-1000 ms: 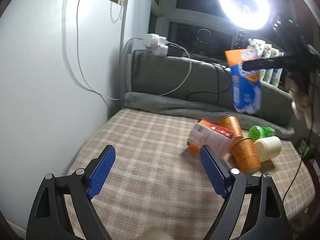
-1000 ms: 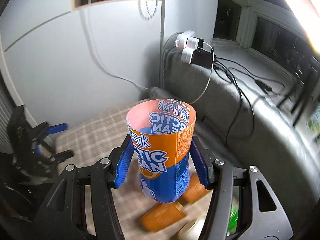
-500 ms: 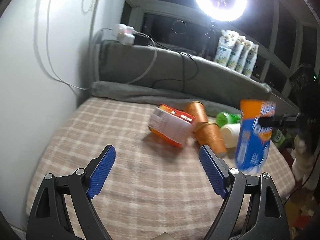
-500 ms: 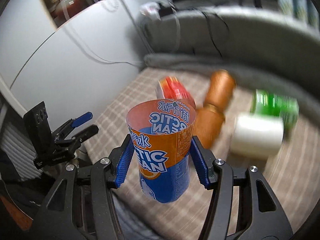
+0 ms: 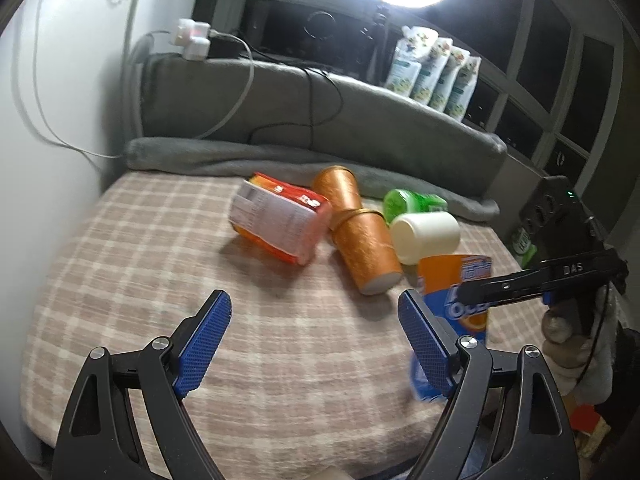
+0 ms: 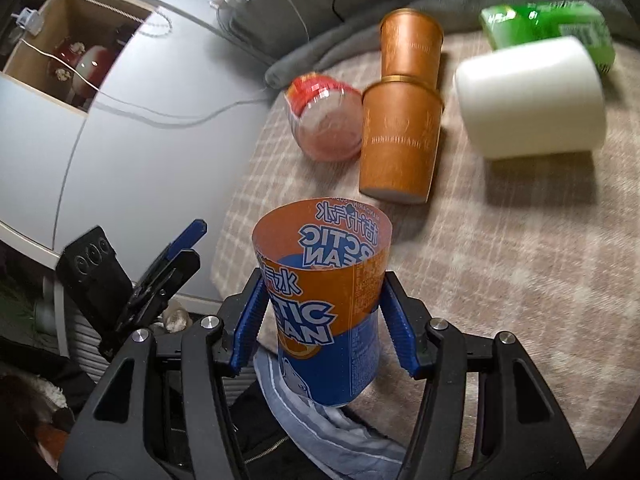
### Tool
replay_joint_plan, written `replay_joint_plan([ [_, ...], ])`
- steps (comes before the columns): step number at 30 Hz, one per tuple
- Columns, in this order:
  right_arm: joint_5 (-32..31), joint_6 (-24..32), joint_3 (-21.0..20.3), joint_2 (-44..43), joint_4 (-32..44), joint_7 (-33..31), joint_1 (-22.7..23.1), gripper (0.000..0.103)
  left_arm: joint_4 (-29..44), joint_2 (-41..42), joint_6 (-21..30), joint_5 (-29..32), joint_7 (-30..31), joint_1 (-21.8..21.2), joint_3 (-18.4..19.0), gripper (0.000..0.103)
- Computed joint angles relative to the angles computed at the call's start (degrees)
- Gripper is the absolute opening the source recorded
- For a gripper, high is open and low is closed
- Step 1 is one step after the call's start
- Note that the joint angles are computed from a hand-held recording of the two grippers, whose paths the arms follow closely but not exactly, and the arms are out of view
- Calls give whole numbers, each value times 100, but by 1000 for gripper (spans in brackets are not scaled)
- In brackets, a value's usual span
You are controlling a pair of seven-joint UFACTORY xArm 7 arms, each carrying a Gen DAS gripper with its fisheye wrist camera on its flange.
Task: Flip cup upright
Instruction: 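Lift the cup with the right tool and carry it toward the left tool, then lower the cup onto the table on its side and open the right tool, then close the left tool around the cup's body near its rim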
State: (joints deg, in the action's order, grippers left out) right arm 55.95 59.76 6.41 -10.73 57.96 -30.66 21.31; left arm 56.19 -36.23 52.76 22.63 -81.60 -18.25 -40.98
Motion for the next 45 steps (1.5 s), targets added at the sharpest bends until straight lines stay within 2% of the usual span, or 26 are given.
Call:
replay_joint_plan([
  [8, -209, -128, 164, 306, 261, 157, 74, 64, -75, 290, -390, -204, 55, -261, 234, 85],
  [14, -439, -353, 290, 454, 407, 274, 147, 66, -43, 491, -481, -194, 88, -383, 335, 85],
  [18, -520, -475, 308, 471, 401, 304, 180, 76, -15, 594, -521, -131, 84, -435, 388, 85],
  [22, -517, -627, 275, 281, 268, 192, 188, 77, -1, 668, -577, -83, 30, -476, 433, 85],
  [27, -850, -1300, 287, -346, -196, 176, 252, 77, -134, 728, -936, -263, 23, -632, 684, 85],
  [30, -1361, -2011, 370, -833, -633, 407, 326, 77, -284, 763, -1336, -486, 30, -734, 891, 85],
  [37, -2087, -2983, 305, -1565, -1399, 963, 487, 77, -491, 999, -2123, -1046, 128, -898, 1244, 85],
  [45, -2291, -3426, -218, -2123, -2016, 1350, 872, 78, -681, 1295, -2738, -1820, 413, -1190, 1724, 85],
])
